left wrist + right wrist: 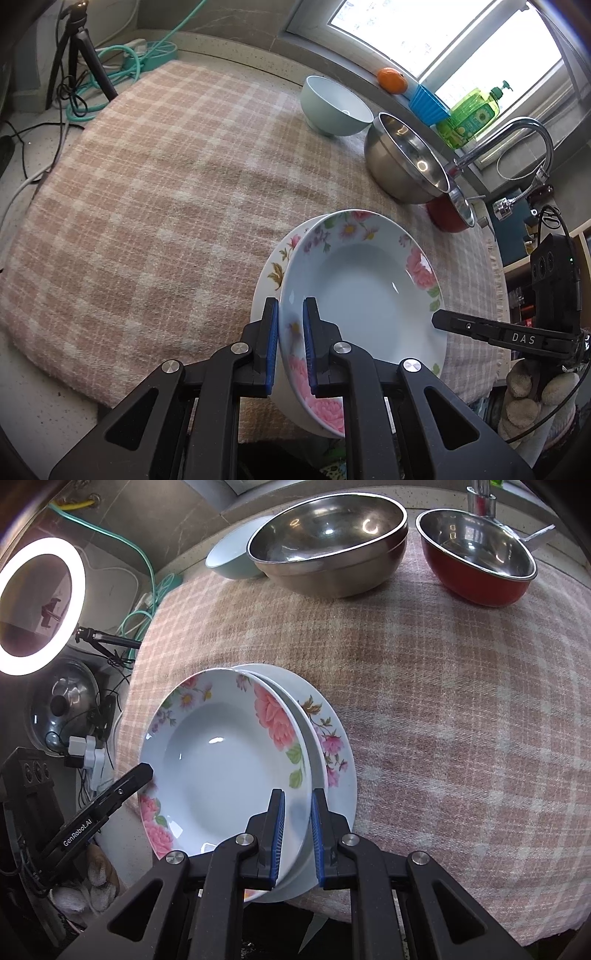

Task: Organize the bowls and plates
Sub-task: 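Hold the pink-rose plate rim and settle it flat on the stack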

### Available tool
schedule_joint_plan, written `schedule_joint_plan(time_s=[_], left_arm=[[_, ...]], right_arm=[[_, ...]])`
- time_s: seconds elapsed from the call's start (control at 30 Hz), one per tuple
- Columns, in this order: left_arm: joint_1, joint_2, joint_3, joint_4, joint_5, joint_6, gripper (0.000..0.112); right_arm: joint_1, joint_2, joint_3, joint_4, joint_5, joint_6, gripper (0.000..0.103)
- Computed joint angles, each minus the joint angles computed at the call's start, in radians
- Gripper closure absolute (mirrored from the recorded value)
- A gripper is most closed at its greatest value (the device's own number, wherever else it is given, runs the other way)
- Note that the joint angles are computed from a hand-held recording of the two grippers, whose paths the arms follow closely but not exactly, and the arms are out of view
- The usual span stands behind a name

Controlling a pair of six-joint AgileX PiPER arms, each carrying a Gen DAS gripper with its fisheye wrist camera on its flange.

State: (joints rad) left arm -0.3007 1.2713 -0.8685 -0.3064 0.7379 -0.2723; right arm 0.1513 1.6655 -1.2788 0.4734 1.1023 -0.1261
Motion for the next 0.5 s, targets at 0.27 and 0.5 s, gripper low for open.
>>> schedule_joint_plan(time_s=[0.27, 0.5], left_arm=[[0.004, 0.008, 0.0, -0.006, -0.001, 0.012, 0.101], [0.006, 0.012, -0.008, -0.001, 0.011, 0.02, 0.101]], right_arm=[[0.027, -0.002, -0.006, -0.044, -0.011, 0.024, 0.09], [0.046, -0.006, -0.01, -0.074, -0.018, 0.03, 0.088]])
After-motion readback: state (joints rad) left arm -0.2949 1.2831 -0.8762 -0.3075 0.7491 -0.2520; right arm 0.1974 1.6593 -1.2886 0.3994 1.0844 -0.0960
